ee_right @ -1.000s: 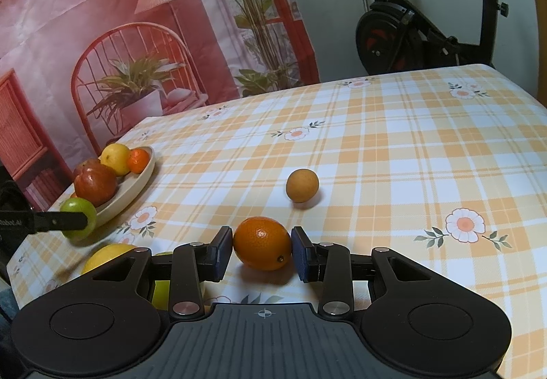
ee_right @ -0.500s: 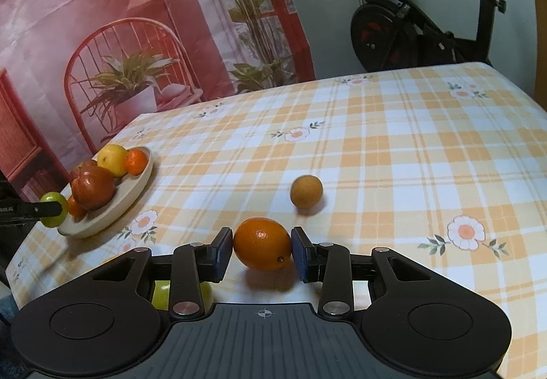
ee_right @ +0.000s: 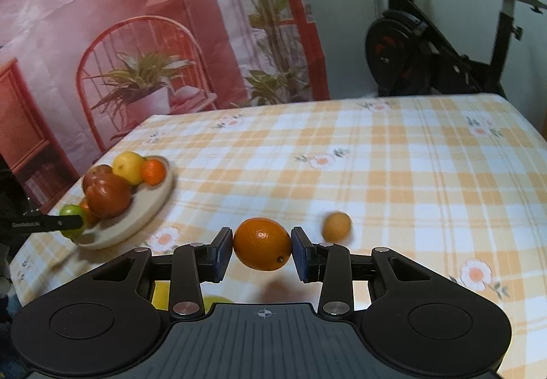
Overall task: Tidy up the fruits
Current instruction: 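Carry the green apple with the left gripper while the right gripper carries the orange to the plate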
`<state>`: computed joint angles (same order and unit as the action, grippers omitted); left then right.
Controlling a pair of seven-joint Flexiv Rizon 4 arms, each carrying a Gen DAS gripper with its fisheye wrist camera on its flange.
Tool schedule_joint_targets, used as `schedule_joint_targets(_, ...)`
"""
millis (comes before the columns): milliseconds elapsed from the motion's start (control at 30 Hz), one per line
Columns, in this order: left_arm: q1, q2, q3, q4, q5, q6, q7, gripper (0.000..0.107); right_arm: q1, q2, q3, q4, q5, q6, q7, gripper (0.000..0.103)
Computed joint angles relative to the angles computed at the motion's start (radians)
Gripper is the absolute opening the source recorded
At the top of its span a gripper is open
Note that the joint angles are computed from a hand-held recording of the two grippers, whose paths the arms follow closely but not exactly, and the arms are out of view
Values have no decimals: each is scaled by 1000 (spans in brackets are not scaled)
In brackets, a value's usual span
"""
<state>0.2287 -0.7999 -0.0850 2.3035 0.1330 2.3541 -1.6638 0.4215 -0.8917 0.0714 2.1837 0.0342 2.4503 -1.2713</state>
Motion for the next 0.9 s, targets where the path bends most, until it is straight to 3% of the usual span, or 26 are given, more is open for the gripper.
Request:
schedule_joint_targets(200, 19, -8, -8, -7, 19, -4, -5, 48, 24, 38, -6, -44, -50, -70, -31, 34)
schedule_joint_targets(400, 14, -12, -1, -14, 15, -1, 2, 48, 54, 44, -15, -161, -133, -221, -71, 34)
schedule_joint_targets(700, 64, -27, -35, -35, 67, -25, -4, 48, 77, -20, 1, -386, -265, -490, -66, 34)
schedule_joint_targets(900, 78, -32, -43, -38, 83, -23, -11, 48, 116, -66, -23, -482, -305, -587, -71, 34)
